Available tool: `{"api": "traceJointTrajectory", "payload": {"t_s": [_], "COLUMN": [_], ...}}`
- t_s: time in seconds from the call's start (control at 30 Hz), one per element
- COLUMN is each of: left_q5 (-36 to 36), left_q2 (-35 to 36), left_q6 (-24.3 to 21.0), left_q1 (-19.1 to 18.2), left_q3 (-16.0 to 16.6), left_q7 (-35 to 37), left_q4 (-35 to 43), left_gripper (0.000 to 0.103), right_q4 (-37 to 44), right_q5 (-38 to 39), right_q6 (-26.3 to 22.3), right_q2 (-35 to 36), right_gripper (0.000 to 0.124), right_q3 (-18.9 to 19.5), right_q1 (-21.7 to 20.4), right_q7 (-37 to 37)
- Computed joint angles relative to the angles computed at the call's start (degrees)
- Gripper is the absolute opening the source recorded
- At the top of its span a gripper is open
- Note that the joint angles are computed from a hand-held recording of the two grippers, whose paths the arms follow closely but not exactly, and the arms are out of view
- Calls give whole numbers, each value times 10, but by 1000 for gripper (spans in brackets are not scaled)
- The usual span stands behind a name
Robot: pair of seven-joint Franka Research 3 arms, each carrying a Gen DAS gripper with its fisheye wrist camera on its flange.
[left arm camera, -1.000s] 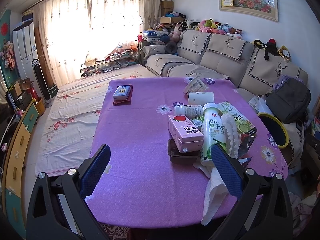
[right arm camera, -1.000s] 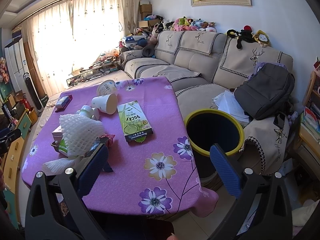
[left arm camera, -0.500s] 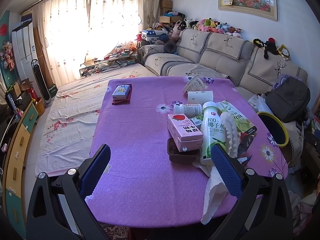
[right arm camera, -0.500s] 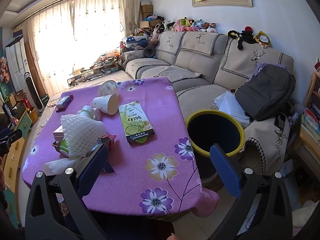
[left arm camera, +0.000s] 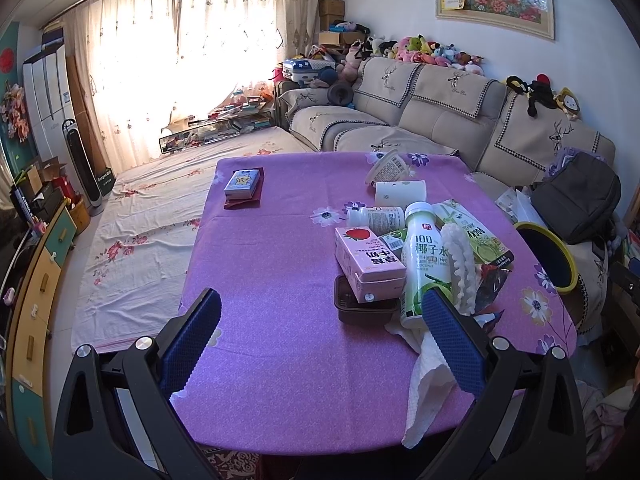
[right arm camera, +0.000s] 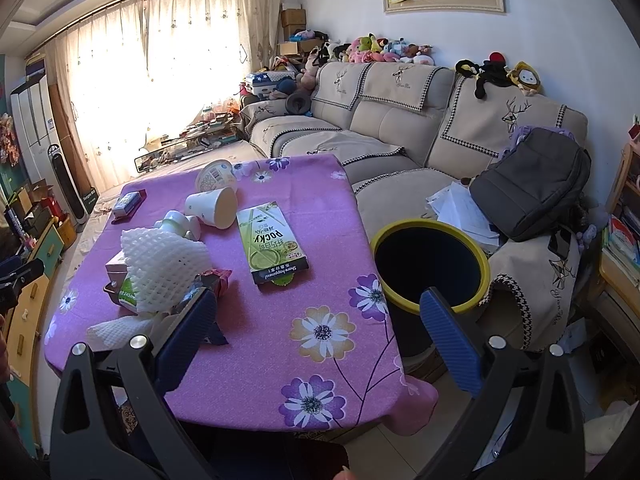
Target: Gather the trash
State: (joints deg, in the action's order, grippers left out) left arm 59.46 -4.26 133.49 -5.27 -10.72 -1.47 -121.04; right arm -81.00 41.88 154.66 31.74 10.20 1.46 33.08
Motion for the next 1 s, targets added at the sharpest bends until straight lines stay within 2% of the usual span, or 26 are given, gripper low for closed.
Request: {"api": "traceJointTrajectory", "payload": {"t_s": [0.77,0.9,1.0], "left_q5": [-7,-18,-18], "left_q2": [3,7,8], "left_q6": [1,9,21], "left_q1": [0,3,7], "left_q3": [1,7,10], "left_q7": [11,19,23], "left_q4": [0,-2,-4], "left_gripper": [99,99,99], "right_q4": [9,49,136], "right_q5": [-7,-20,-48], "right_q6": [-10,-44,-112], "right_q2": [6,34,89], "right_gripper": [97,97,97], "right_q3": [-1,1,2], "right_q1": [2,3,11], "right_q7": [7,4,7]}}
